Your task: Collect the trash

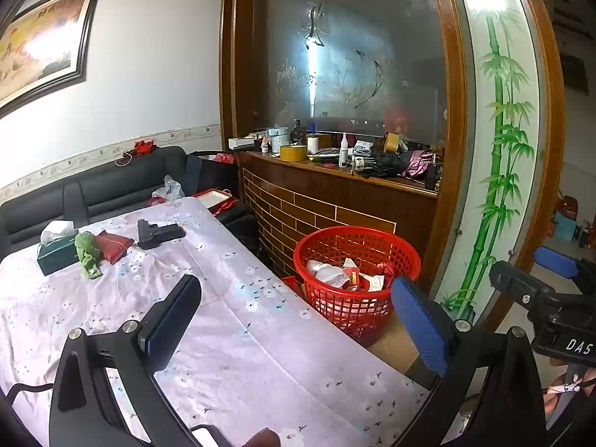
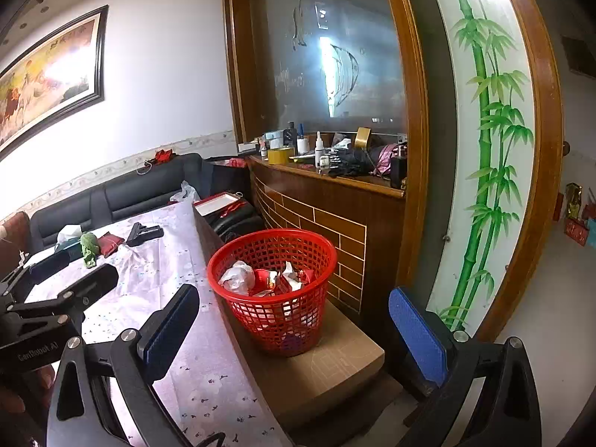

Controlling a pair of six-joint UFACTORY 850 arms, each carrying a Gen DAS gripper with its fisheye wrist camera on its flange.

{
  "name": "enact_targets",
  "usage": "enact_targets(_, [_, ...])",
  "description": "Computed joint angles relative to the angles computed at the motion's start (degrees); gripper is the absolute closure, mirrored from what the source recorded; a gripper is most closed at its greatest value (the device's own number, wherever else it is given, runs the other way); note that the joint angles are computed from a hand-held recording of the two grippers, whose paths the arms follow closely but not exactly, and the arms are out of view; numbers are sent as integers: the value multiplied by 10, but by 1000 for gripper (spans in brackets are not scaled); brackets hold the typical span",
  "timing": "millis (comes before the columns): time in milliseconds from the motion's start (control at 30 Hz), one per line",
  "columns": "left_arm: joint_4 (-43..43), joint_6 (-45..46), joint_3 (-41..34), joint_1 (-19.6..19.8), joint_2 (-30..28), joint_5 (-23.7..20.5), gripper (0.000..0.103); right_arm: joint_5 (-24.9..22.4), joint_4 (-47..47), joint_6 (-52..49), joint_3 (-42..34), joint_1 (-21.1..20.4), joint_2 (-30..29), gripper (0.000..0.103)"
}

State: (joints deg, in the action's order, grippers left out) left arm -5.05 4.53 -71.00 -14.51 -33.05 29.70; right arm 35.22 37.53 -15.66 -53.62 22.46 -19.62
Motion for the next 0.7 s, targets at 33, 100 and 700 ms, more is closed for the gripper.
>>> enact_targets(33, [0,-2,2,0,1,1,2,2,3,-3,1,1,1,0])
enact_targets(100, [-3,-2,6,0,3,4,2,5,6,-6,3,3,3,0])
enact_targets(700, [-5,-11,8,3,3,-3,0,1,17,-15,3,8,4,0])
